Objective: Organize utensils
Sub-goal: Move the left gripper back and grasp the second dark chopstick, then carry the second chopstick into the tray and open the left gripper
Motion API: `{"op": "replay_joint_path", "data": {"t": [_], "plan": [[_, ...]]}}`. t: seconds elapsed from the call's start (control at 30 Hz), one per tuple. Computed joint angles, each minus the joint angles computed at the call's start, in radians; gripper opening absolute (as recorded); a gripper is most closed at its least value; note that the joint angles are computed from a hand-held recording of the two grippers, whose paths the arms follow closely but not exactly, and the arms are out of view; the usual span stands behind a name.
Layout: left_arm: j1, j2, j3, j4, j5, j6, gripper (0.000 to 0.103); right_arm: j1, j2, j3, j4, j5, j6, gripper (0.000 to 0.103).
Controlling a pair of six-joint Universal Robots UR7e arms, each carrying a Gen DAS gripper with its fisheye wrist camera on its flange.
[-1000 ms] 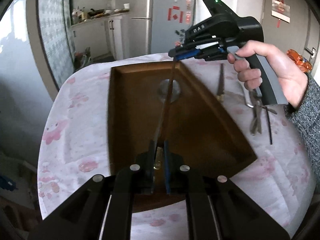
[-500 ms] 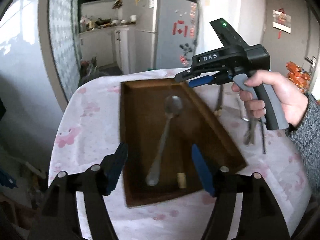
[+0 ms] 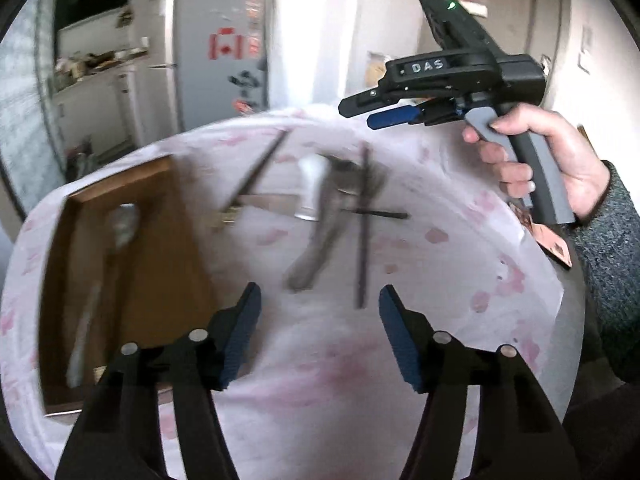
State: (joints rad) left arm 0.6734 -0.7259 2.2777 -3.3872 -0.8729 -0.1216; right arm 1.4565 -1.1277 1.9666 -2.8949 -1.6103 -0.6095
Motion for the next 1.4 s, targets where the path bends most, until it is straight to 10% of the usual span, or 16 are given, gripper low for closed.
{"op": "replay_joint_path", "data": {"t": [0.43, 0.53, 0.83, 1.13, 1.4], "plan": [[0.042, 0.15, -0.21, 0.185, -0.01, -0.017, 0.038, -0.164, -0.048, 0.008, 0.083, 0.116, -0.005, 0.061], [0.051, 0.159, -0.23, 0.198, 0.009, -0.012, 0.007, -0.16, -0.028, -0.013, 0.104, 0.119, 0.011, 0.061], [0.014, 0.151, -0.199, 0.141, -0.008, -0.031, 0.006, -0.172, 0.05, -0.104, 0.156, 0.181, 0.142, 0.059], [-0.001, 0.15, -0.196, 0.126, -0.034, -0.014, 0.006, -0.17, 0.076, -0.124, 0.15, 0.184, 0.179, 0.018], [-0.017, 0.13, -0.163, 0.083, -0.025, 0.003, 0.006, -0.142, 0.03, -0.075, 0.093, 0.196, 0.154, 0.016]]}}
